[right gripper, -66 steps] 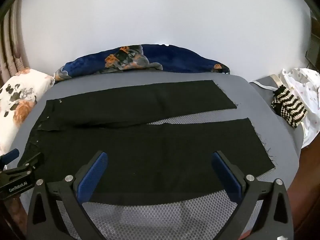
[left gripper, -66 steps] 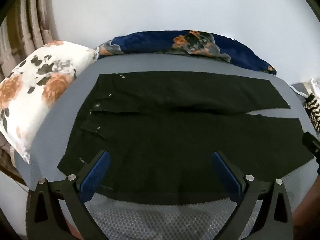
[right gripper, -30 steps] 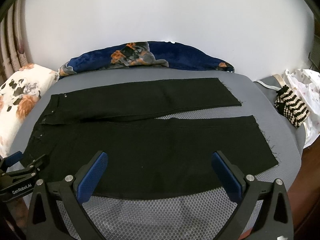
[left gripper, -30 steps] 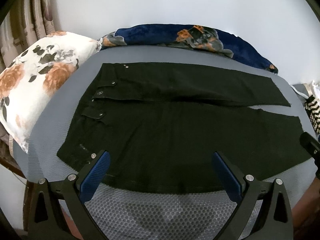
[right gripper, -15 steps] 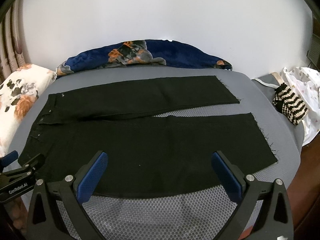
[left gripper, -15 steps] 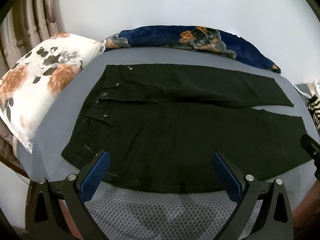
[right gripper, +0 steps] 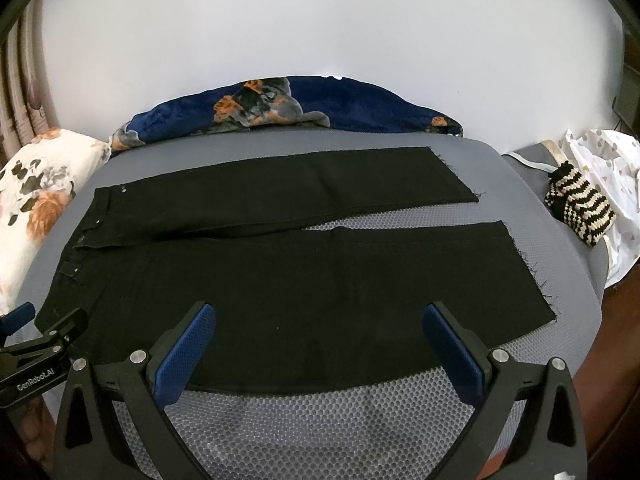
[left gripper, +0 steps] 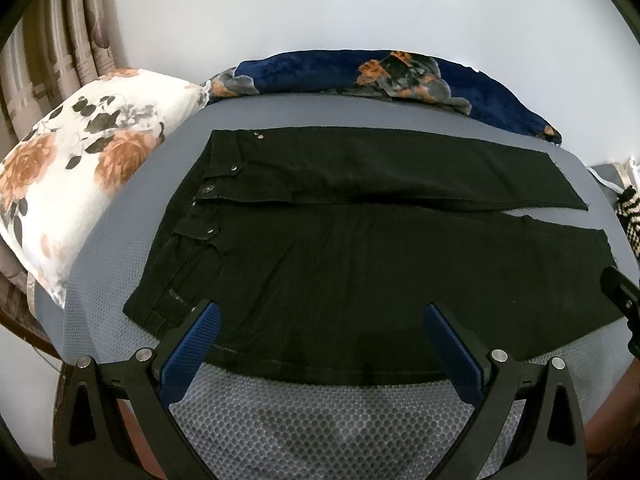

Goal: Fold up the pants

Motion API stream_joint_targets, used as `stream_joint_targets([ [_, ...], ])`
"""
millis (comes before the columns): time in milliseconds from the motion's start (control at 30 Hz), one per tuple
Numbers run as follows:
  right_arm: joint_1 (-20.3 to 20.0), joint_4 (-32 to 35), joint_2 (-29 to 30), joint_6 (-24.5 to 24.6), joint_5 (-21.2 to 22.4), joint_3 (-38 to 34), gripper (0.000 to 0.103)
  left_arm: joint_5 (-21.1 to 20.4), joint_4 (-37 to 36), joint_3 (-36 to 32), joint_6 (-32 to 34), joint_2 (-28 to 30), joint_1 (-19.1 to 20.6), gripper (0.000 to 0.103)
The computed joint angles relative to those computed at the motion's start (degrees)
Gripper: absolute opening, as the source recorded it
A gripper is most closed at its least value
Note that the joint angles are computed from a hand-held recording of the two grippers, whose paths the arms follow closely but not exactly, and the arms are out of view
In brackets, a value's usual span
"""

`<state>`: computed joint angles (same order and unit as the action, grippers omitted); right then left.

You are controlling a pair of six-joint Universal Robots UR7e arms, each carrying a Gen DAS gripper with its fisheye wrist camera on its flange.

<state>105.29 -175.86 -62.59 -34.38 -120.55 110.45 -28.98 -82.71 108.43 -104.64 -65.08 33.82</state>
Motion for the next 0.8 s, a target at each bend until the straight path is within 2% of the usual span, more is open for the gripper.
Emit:
stream_joint_targets([
  [800, -0.5, 0.9, 0.6, 0.8, 0.5, -0.8, 0.103, 0.2, 0.6, -0.1, 0.1, -0.1, 0.7, 0.101],
])
